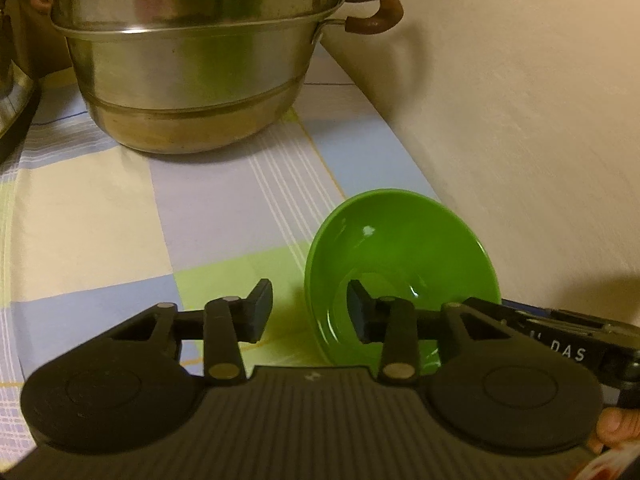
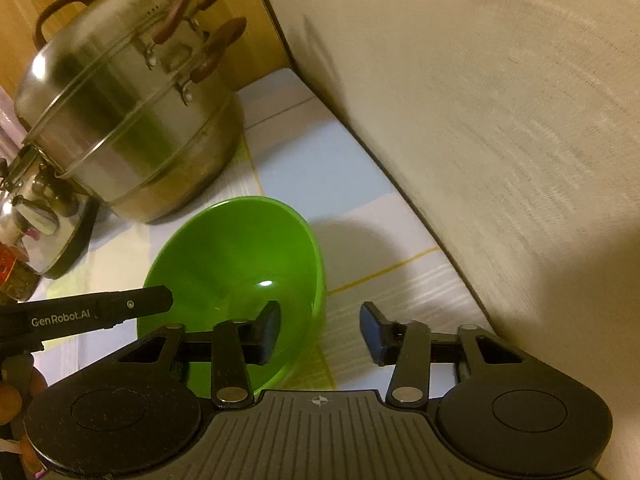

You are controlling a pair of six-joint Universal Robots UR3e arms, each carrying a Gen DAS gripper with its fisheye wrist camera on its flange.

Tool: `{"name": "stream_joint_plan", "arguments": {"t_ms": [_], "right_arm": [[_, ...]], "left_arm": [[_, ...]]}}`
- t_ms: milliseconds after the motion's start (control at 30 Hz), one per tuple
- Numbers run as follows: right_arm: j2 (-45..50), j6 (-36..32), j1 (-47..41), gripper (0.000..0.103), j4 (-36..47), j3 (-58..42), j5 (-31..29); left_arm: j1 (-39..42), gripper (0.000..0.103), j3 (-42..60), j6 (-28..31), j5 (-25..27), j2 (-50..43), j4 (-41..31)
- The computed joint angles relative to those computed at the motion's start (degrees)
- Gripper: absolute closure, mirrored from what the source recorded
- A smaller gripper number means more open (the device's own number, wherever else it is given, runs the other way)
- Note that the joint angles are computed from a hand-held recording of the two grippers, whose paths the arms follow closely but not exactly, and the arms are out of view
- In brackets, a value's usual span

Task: Organize plates and bowls
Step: 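Close both grippers on the rim of the smaller green bowl, then lift the smaller green bowl with both grippers toward the nested bowls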

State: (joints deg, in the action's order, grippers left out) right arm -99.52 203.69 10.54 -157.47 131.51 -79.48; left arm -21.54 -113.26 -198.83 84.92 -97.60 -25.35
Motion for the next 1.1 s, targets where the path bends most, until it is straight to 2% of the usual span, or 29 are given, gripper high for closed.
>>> {"name": "stream_joint_plan", "arguments": {"t_ms": [300,467,733,1100], "right_arm": [[2.6,-0.7,-1.2,0.077,-1.3,-0.2,1.5],[3.7,-0.9,-0.6,0.089,-0.9,-1.6,1.8],[4.3,-0.6,1.6,0.091,1.4,-3.8,-1.2],[-5.7,0.3,2.2,0.091,9.5,-3.4,-2.9]], "left_arm": [[-0.5,0.081,0.5,0.4,0.2,-2.1,0.8],[-0.9,0.090,0.9,0.6,0.4,-2.2,0.6],[-2.2,0.094,2.4,0.6,1.7,-1.4,-2.9],[-5.3,0.094,4.9,-0.6,3.5,3.4,-9.4]]}}
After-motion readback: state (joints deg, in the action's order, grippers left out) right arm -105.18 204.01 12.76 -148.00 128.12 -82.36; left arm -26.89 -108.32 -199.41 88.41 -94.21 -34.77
